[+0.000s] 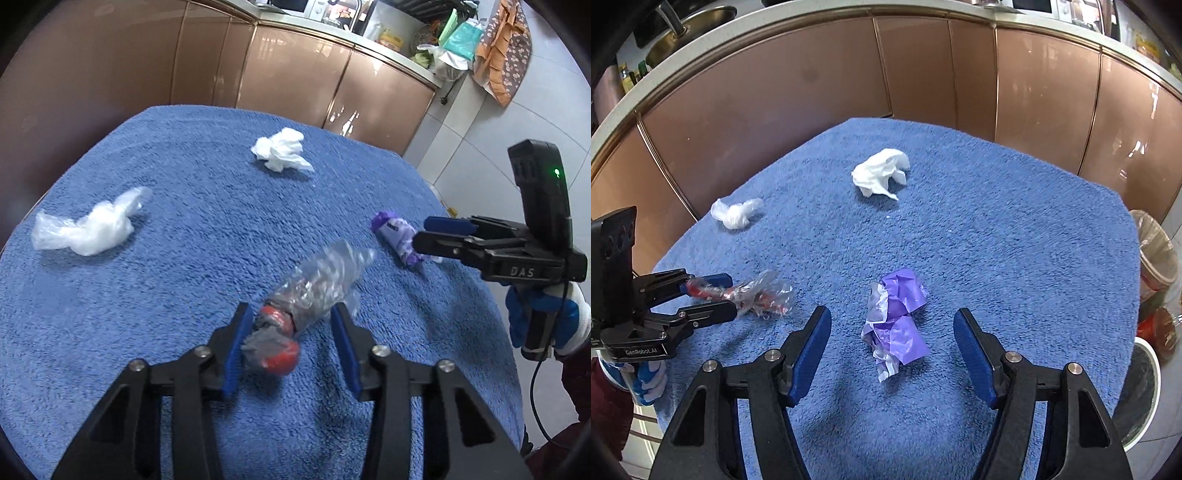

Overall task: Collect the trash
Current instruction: 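Move both tools back over the remaining tissues and wrappers on the table, then grasp the clear red-ended wrapper with the left tool while the right tool grasps the purple wrapper, then carry the clear wrapper and purple wrapper in both tools over the trash bin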

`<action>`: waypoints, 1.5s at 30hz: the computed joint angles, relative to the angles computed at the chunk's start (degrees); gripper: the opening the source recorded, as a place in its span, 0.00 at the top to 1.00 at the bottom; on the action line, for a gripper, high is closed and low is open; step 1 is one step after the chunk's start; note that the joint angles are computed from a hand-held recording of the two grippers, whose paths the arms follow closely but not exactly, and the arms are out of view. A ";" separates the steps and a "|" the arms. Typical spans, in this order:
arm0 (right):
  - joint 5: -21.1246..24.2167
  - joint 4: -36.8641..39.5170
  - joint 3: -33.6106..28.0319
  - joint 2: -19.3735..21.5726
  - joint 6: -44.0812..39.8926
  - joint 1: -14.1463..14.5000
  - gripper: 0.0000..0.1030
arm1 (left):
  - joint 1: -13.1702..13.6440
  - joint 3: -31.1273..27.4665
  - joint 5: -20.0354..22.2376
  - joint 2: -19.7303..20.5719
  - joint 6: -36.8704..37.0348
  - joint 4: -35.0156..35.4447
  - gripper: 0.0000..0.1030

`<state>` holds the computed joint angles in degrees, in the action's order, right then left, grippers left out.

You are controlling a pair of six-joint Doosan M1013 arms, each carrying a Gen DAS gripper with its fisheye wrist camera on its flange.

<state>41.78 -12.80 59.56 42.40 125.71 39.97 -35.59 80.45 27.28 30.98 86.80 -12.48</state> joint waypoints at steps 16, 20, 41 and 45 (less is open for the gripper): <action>-0.31 4.05 0.06 0.55 -3.37 -0.62 0.68 | -0.97 0.43 0.24 -0.61 -7.03 6.12 0.80; -1.15 3.30 0.86 -0.10 -3.53 -0.42 0.72 | -1.54 1.02 0.06 -1.48 -10.82 9.56 0.80; -12.89 -12.75 13.96 -11.01 13.16 0.95 0.73 | -6.31 -0.70 1.54 -5.01 -23.53 25.04 0.80; -14.14 -20.29 17.66 -13.97 21.23 0.97 0.73 | -7.71 -2.67 2.39 -4.69 -23.68 26.55 0.80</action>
<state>27.65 -33.08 77.22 28.43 146.93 40.93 -43.30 77.78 29.67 26.30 63.12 14.07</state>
